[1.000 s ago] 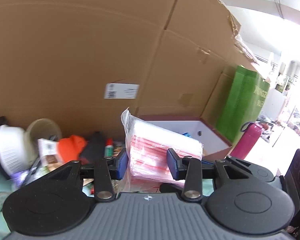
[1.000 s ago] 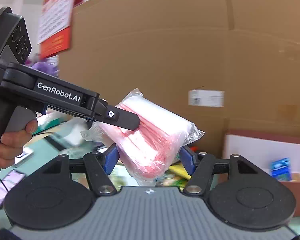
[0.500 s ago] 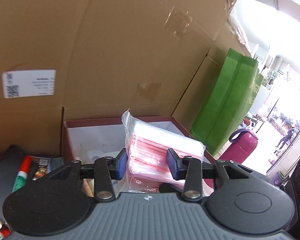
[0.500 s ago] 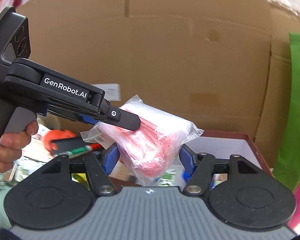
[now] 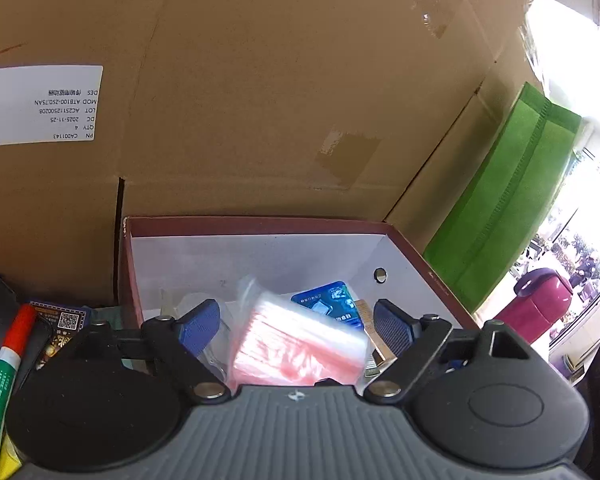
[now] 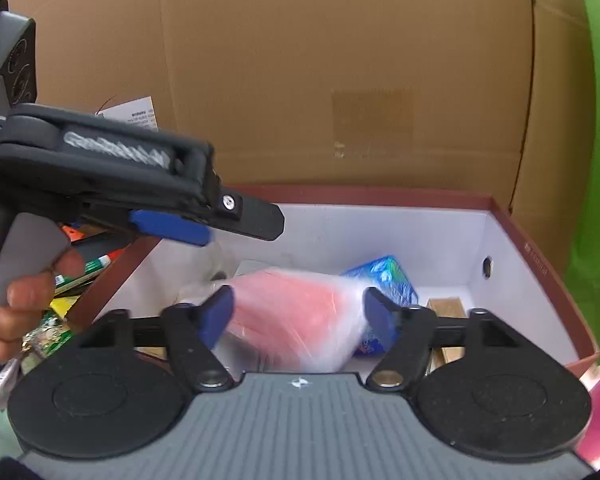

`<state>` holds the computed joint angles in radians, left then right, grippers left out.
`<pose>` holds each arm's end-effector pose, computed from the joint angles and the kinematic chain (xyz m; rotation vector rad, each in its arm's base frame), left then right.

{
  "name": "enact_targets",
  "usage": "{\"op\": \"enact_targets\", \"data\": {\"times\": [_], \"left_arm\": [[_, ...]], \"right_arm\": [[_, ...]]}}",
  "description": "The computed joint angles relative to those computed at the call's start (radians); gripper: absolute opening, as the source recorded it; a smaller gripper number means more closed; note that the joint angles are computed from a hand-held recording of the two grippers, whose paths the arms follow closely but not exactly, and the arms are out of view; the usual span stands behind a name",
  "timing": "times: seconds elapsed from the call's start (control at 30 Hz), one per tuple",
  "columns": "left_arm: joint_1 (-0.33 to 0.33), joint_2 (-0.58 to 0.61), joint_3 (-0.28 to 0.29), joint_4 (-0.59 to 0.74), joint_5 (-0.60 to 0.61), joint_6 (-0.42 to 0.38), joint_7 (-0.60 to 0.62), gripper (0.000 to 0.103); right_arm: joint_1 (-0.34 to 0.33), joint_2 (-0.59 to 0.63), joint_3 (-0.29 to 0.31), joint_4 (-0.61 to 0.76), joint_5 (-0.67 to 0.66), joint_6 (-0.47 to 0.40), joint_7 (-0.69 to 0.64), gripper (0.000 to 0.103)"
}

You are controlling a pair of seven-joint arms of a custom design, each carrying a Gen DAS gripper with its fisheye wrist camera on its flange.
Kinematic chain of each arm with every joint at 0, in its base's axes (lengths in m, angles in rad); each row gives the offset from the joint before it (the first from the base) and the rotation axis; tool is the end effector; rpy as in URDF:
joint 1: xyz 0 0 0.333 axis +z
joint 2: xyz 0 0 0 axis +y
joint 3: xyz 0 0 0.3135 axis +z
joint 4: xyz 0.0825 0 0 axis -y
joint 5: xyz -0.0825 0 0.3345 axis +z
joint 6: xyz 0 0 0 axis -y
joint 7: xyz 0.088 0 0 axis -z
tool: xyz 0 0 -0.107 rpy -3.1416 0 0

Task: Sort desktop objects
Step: 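Open the left gripper to release the straw bag into the box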

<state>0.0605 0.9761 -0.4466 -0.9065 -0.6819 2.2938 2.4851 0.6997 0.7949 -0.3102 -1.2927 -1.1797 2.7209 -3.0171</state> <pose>0.7586 -0.1454 0.3965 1.1792 -2.4229 1.5197 0.6345 0.3743 0.3561 -1.4451 1.6894 -0.9740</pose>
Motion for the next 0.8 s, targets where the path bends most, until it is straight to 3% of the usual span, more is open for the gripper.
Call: {"op": "enact_targets", "data": {"times": [0.03, 0.23, 0.53, 0.8], "left_arm": [[0.001, -0.008, 0.004, -0.011, 0.006, 0.000, 0.005, 0.087], [0.053, -0.092, -0.017, -0.165, -0.039, 0.044, 0.093, 0.087], [0.132, -0.216, -0.035, -0.358, -0.180, 0.062, 0.270, 0.087], [0.191, -0.370, 0.012, -0.551, -0.342, 0.031, 0.420, 0.087]], "right_arm": [[0.014, 0.003, -0.011, 0.004, -0.011, -0.016, 0.015, 0.087], [0.058, -0.023, -0.009, -0.018, -0.054, -0.111, 0.085, 0.088], [0.105, -0.060, 0.063, -0.017, -0.057, -0.291, 0.101, 0.090], [0.138, -0.105, 0.115, -0.056, -0.075, -0.358, 0.153, 0.090]]}}
